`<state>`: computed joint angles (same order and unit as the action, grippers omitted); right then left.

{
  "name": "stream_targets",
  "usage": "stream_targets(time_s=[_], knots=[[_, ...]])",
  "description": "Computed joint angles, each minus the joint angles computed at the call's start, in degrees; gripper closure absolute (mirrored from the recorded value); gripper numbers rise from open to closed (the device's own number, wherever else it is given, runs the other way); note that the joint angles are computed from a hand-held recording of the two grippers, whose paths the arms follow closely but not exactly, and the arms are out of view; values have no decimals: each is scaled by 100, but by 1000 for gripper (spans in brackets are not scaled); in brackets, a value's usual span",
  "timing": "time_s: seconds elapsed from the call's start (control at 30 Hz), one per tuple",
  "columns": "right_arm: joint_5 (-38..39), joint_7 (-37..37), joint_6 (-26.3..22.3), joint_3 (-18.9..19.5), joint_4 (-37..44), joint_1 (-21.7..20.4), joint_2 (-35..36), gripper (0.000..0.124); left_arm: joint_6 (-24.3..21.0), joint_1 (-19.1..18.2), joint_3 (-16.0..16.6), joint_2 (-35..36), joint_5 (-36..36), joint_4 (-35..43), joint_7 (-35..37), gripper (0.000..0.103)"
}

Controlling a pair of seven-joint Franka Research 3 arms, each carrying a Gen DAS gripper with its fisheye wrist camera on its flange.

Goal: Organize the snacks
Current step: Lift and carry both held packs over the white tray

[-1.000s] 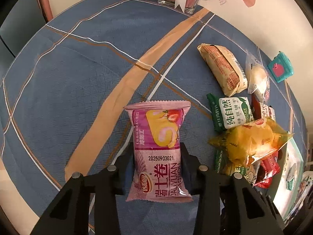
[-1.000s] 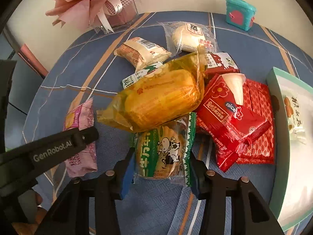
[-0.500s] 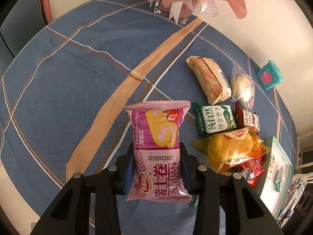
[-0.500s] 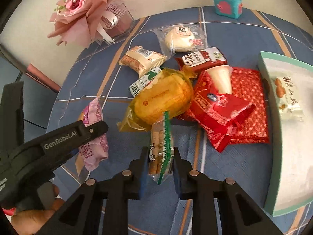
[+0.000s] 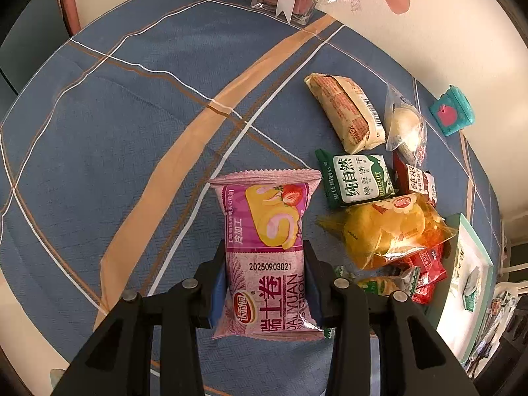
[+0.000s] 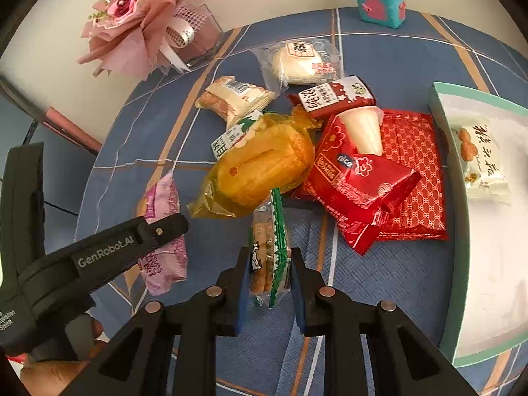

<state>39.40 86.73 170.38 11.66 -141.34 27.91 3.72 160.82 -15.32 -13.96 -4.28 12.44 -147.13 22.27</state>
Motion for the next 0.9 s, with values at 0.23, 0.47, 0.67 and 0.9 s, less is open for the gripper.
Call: stream_targets(time_s=[0.23, 0.47, 0.67, 0.9], knots=[[-487, 346, 81, -3, 91, 74, 182, 102, 52, 16, 36, 220, -103, 133, 170, 61], [-503, 452, 215, 45, -24, 52, 0, 103, 96, 46, 32, 246, 31, 162, 80, 61], [-561, 478, 358, -13, -313, 125, -497, 103, 106, 60, -25, 20, 413, 150, -288, 61], [-921, 845, 401, -146, -833, 88, -1230, 103, 86, 72, -167, -196, 993, 242, -817, 61]])
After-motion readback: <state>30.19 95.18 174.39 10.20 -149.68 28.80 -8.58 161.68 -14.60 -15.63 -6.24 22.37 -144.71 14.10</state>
